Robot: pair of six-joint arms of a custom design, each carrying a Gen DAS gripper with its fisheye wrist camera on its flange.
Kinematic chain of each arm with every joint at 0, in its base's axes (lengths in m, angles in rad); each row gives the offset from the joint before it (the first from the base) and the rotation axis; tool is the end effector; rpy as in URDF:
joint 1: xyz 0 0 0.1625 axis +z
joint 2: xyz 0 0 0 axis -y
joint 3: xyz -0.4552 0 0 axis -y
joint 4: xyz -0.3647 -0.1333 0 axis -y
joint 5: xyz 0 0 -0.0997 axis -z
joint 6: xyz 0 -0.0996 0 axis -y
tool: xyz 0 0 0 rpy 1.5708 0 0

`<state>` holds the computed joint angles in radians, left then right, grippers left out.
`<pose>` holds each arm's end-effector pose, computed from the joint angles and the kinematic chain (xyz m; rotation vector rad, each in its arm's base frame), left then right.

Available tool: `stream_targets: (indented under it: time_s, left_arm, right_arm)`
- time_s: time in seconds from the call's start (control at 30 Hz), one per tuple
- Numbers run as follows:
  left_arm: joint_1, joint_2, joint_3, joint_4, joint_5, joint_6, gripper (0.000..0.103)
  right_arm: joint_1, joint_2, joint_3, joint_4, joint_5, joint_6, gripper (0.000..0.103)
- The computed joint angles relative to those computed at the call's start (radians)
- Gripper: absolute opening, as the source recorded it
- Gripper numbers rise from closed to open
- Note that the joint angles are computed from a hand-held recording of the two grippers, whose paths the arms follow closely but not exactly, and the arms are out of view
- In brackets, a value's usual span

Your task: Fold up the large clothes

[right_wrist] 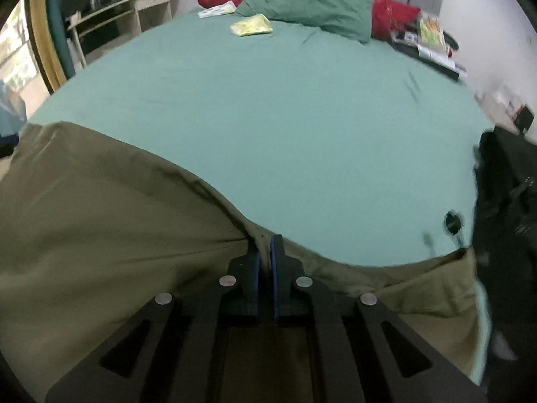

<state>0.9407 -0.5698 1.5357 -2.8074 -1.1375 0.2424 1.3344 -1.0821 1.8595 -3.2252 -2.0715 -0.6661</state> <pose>-0.2774 -0.6776 0.0476 1.0790 2.5081 -0.4804 -0.0585 -0.6078 0.3294 0.2150 -2.2443 0.6951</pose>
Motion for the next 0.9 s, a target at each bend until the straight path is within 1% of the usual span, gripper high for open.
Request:
stream_targets:
  time_s: [0.03, 0.07, 0.1, 0.13, 0.17, 0.2, 0.23, 0.27, 0.37, 0.4, 0.43, 0.47, 0.5, 0.53, 0.6, 0.63, 0.7, 0.73, 0.77, 0.8, 0.83, 0.9]
  left_arm:
    - [0.001, -0.008, 0.009, 0.008, 0.010, 0.021, 0.060]
    - [0.003, -0.013, 0.009, 0.022, 0.014, 0.030, 0.060]
    - [0.005, -0.012, 0.008, 0.035, 0.026, 0.027, 0.060]
    - [0.004, -0.004, 0.002, 0.049, 0.058, 0.014, 0.060]
    - [0.000, 0.008, -0.003, 0.056, 0.118, -0.004, 0.060]
    - [0.004, 0.027, -0.017, 0.056, 0.167, -0.018, 0.060]
    - [0.007, 0.041, -0.030, 0.068, 0.207, -0.048, 0.060]
    - [0.018, 0.055, -0.048, 0.095, 0.250, -0.100, 0.060]
    - [0.029, 0.060, -0.052, 0.099, 0.343, -0.194, 0.060]
    - [0.029, 0.055, -0.045, 0.085, 0.345, -0.202, 0.060]
    - [0.030, 0.041, -0.031, 0.066, 0.331, -0.209, 0.060]
    - [0.029, 0.017, 0.003, 0.014, 0.302, -0.210, 0.060]
    - [0.022, 0.001, 0.030, -0.025, 0.294, -0.208, 0.060]
    - [0.016, -0.020, 0.064, -0.059, 0.286, -0.207, 0.060]
    - [0.001, -0.065, 0.136, -0.106, 0.259, -0.221, 0.060]
    - [-0.007, -0.093, 0.183, -0.133, 0.241, -0.247, 0.060]
    - [-0.012, -0.150, 0.278, -0.186, 0.200, -0.293, 0.060]
    - [-0.019, -0.181, 0.336, -0.213, 0.189, -0.322, 0.062]
    - [-0.026, -0.204, 0.389, -0.239, 0.186, -0.346, 0.065]
    - [-0.034, -0.217, 0.432, -0.260, 0.190, -0.368, 0.066]
    - [-0.038, -0.235, 0.478, -0.266, 0.203, -0.397, 0.067]
    - [-0.040, -0.258, 0.551, -0.279, 0.223, -0.454, 0.067]
  right_arm:
    - [-0.005, -0.005, 0.003, 0.002, 0.008, 0.011, 0.012]
    - [-0.007, -0.013, 0.010, -0.005, 0.016, 0.017, 0.019]
    - [-0.006, -0.022, 0.023, -0.028, 0.017, 0.018, 0.024]
    - [-0.001, -0.032, 0.045, -0.092, 0.007, 0.002, 0.037]
    - [0.004, -0.038, 0.065, -0.148, -0.002, -0.018, 0.052]
    - [0.012, -0.048, 0.092, -0.216, -0.020, -0.046, 0.061]
    - [0.018, -0.064, 0.119, -0.271, -0.037, -0.066, 0.074]
    - [0.020, -0.084, 0.145, -0.302, -0.046, -0.074, 0.077]
    - [0.022, -0.163, 0.246, -0.399, -0.089, -0.084, 0.077]
    - [0.018, -0.194, 0.286, -0.436, -0.106, -0.081, 0.077]
    - [0.009, -0.229, 0.328, -0.465, -0.113, -0.072, 0.077]
    - [0.000, -0.258, 0.357, -0.474, -0.115, -0.057, 0.077]
    - [-0.009, -0.285, 0.384, -0.479, -0.118, -0.041, 0.077]
    - [-0.029, -0.330, 0.438, -0.495, -0.123, -0.016, 0.077]
    - [-0.071, -0.381, 0.485, -0.491, -0.112, 0.029, 0.077]
    - [-0.110, -0.426, 0.535, -0.479, -0.089, 0.071, 0.077]
    - [-0.165, -0.474, 0.594, -0.461, -0.040, 0.139, 0.077]
    - [-0.206, -0.511, 0.625, -0.433, 0.009, 0.182, 0.077]
    - [-0.261, -0.557, 0.667, -0.406, 0.083, 0.227, 0.077]
    - [-0.297, -0.590, 0.692, -0.382, 0.135, 0.251, 0.077]
    - [-0.349, -0.630, 0.733, -0.366, 0.212, 0.275, 0.077]
    - [-0.407, -0.670, 0.785, -0.365, 0.309, 0.283, 0.077]
